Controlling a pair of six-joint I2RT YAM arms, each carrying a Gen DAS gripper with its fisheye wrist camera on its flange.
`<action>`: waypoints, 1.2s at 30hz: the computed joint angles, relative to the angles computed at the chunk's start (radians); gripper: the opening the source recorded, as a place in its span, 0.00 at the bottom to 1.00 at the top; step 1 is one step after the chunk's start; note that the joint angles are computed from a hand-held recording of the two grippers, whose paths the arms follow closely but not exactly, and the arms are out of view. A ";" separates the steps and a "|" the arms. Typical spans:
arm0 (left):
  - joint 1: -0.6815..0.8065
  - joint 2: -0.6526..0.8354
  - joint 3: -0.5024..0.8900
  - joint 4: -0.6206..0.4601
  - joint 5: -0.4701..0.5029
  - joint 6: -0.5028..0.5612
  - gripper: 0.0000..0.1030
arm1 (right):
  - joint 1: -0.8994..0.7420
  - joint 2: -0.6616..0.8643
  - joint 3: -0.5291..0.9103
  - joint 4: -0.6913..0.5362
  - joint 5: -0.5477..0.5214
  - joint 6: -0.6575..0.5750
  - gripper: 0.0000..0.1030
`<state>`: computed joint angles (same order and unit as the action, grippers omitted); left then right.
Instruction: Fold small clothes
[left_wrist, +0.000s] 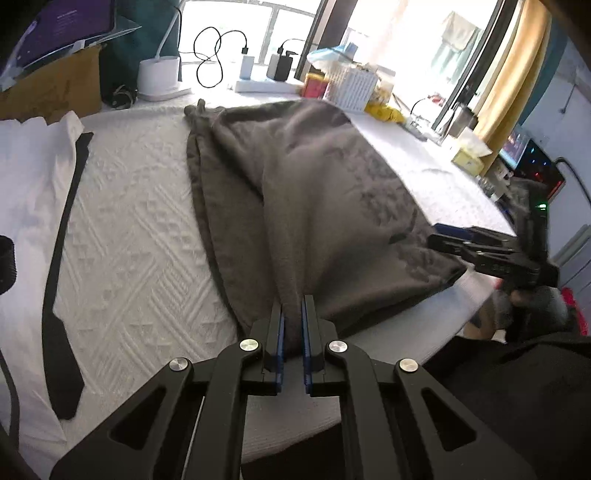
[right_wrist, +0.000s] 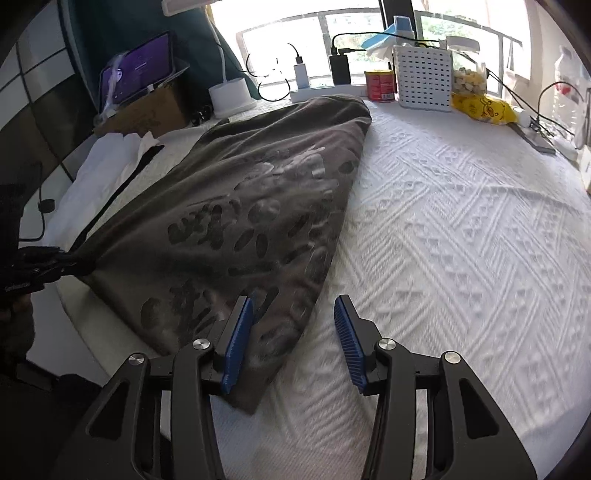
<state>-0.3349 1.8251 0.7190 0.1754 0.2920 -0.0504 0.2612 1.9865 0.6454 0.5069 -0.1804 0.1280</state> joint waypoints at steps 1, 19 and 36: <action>-0.004 0.001 0.000 -0.001 -0.003 -0.001 0.06 | 0.009 -0.009 -0.015 0.003 0.004 0.002 0.48; -0.036 0.028 0.011 -0.050 -0.040 0.054 0.08 | 0.033 -0.076 -0.186 0.112 -0.066 0.045 0.08; 0.017 -0.019 0.088 -0.068 -0.119 0.006 0.53 | -0.067 -0.148 -0.166 -0.010 -0.224 0.018 0.19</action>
<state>-0.3181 1.8066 0.8070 0.1079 0.1727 -0.0441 0.1942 1.8382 0.4790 0.4974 -0.4046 0.1461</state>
